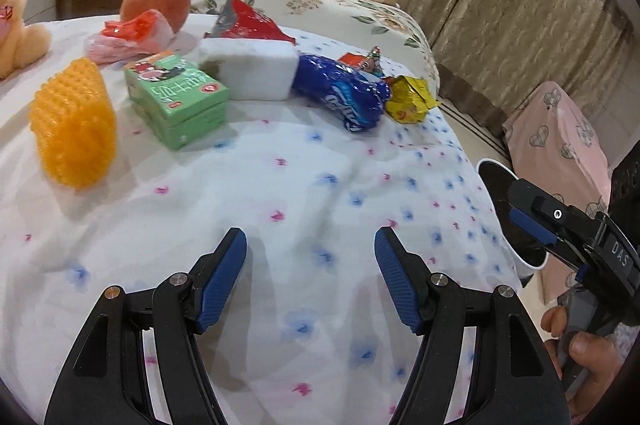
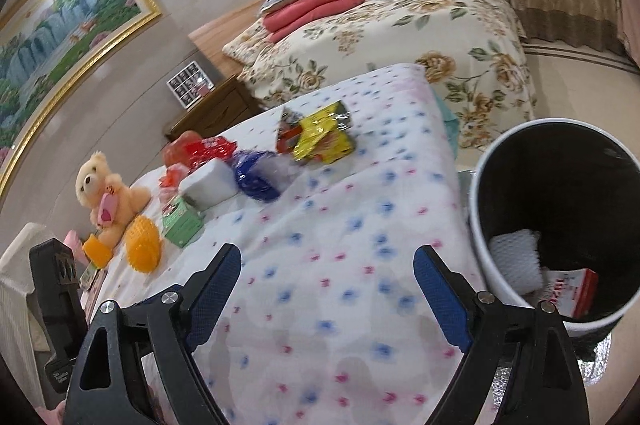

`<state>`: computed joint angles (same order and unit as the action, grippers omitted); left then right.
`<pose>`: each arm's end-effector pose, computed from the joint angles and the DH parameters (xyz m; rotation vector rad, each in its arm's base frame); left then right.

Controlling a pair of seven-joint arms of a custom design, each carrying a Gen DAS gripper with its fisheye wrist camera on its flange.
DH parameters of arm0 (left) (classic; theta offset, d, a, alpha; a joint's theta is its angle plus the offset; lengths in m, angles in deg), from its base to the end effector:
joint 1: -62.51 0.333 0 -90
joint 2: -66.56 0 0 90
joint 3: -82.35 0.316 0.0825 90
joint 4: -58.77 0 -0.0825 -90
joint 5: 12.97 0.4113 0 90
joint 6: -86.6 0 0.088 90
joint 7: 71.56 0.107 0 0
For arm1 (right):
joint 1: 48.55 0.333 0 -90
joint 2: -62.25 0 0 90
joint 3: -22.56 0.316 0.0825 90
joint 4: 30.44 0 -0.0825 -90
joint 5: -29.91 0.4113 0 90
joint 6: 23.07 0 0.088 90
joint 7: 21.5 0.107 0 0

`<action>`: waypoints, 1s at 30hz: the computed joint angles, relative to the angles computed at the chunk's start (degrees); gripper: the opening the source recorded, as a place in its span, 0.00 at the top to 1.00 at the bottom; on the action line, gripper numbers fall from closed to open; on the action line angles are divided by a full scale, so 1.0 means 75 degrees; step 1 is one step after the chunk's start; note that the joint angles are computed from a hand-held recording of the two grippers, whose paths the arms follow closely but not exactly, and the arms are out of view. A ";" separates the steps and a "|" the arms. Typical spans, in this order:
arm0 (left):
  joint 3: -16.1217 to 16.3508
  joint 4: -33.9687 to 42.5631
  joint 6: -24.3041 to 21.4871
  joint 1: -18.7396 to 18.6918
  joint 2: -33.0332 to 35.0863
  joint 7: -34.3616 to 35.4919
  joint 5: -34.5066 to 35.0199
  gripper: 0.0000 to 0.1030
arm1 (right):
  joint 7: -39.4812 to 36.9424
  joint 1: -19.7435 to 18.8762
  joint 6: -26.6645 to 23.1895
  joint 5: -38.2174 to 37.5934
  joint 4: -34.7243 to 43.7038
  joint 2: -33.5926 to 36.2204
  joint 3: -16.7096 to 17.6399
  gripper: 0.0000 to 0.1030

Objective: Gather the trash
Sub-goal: 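Grasp the blue wrapper with the left tool while the right tool grasps the yellow snack bag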

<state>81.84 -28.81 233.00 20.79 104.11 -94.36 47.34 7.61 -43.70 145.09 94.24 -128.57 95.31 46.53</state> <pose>0.5543 -0.5181 0.2905 -2.1670 1.3842 -0.8974 0.6709 0.2594 0.3008 -1.8574 1.2670 -0.0987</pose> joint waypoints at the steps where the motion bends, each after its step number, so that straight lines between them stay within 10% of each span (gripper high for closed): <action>1: 0.0020 -0.0052 -0.0008 -0.0015 -0.0034 -0.0051 0.0025 0.34 | 0.0061 0.0060 -0.0033 -0.0090 0.0037 0.0028 -0.0033 0.13; 15: 0.0012 0.0434 0.0040 0.0218 0.0218 0.0481 -0.0278 0.32 | 0.1349 0.0312 -0.0090 -0.1452 0.0887 0.0698 -0.0211 0.13; 30: 0.0320 0.3751 -0.0345 0.0371 0.2263 0.3184 -0.2141 0.31 | 0.3335 0.0435 -0.0782 -0.3555 0.3122 0.2173 -0.0357 0.14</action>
<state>84.24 -0.68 230.42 23.58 121.08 -70.48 31.29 32.62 -40.44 139.22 67.57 -105.16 111.61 43.85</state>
